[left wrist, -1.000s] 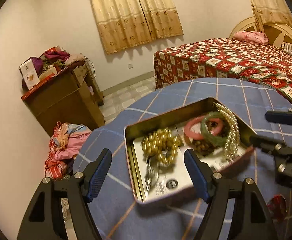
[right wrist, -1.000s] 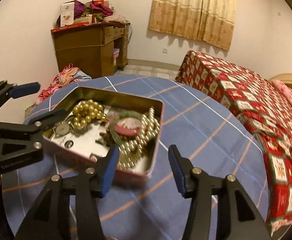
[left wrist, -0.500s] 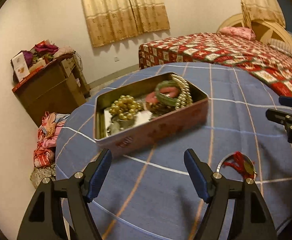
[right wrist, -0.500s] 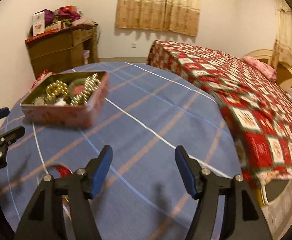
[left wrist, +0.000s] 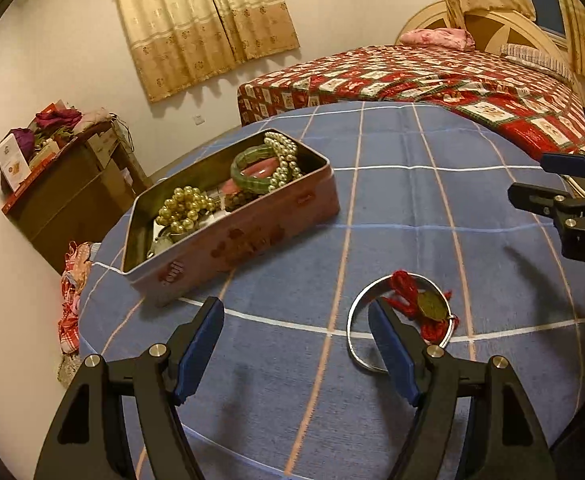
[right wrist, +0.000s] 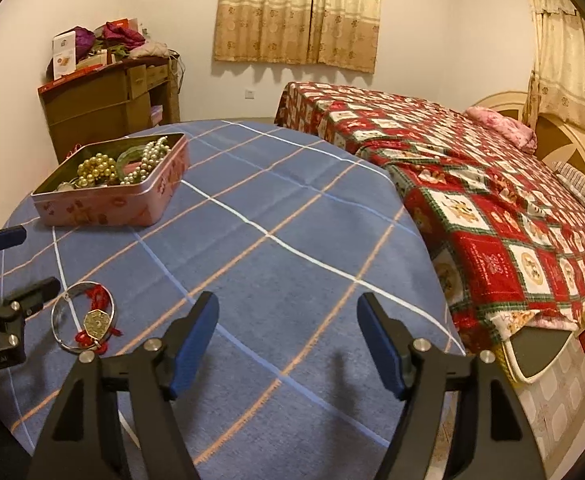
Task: Organize jewelry
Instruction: 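Grasp the silver bangle with the left gripper while the right grasps the red tassel charm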
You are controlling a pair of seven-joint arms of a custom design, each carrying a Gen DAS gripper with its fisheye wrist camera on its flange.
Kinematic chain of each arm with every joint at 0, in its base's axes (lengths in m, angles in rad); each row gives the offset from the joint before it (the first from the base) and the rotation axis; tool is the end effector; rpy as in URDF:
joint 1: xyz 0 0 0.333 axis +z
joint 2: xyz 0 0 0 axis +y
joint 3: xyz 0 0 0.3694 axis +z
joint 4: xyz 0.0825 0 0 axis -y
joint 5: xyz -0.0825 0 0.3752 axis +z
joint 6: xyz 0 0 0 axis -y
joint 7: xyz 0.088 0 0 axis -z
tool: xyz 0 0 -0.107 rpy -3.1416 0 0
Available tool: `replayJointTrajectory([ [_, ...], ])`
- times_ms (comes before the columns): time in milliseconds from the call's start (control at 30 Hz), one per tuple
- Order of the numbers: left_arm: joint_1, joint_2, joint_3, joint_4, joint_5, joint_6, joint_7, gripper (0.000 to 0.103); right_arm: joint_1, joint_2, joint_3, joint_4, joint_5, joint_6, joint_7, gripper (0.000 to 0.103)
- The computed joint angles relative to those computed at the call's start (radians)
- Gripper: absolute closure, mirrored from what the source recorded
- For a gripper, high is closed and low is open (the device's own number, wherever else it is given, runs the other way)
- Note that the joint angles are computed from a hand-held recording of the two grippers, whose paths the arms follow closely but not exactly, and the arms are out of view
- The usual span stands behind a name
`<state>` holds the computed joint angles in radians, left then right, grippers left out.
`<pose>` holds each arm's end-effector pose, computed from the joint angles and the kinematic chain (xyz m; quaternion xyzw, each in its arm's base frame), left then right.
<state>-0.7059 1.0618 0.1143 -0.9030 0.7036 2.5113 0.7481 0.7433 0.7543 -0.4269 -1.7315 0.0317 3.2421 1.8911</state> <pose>0.6905 -0.5308 0.3276 -0.5355 0.7445 -0.2279 0.3273 0.6836 0.2994 0.3176 -0.7043 0.5801 -0.2728 0.3050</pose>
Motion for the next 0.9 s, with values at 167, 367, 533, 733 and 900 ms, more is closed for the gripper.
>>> replayJointTrajectory([
  [167,0.031,0.052,-0.065,0.075,-0.080,-0.036,0.123,0.060,-0.002,0.000,0.010,-0.010,0.003,0.010,-0.007,0.028],
  [367,0.044,0.068,-0.086,0.089,-0.158,0.001,0.206,0.101,-0.001,0.003,0.013,-0.009,0.018,0.016,-0.011,0.028],
  [533,0.028,-0.016,-0.028,-0.055,-0.136,0.152,0.107,0.101,-0.003,0.004,0.019,-0.009,0.024,0.019,-0.020,0.028],
  [733,-0.011,-0.083,0.061,-0.136,-0.057,0.211,-0.006,0.101,-0.022,-0.001,0.049,-0.007,0.027,0.019,-0.030,0.028],
  [900,0.001,-0.122,0.079,-0.203,0.000,0.147,-0.119,0.101,-0.060,-0.010,0.114,0.007,0.011,0.028,-0.062,0.028],
])
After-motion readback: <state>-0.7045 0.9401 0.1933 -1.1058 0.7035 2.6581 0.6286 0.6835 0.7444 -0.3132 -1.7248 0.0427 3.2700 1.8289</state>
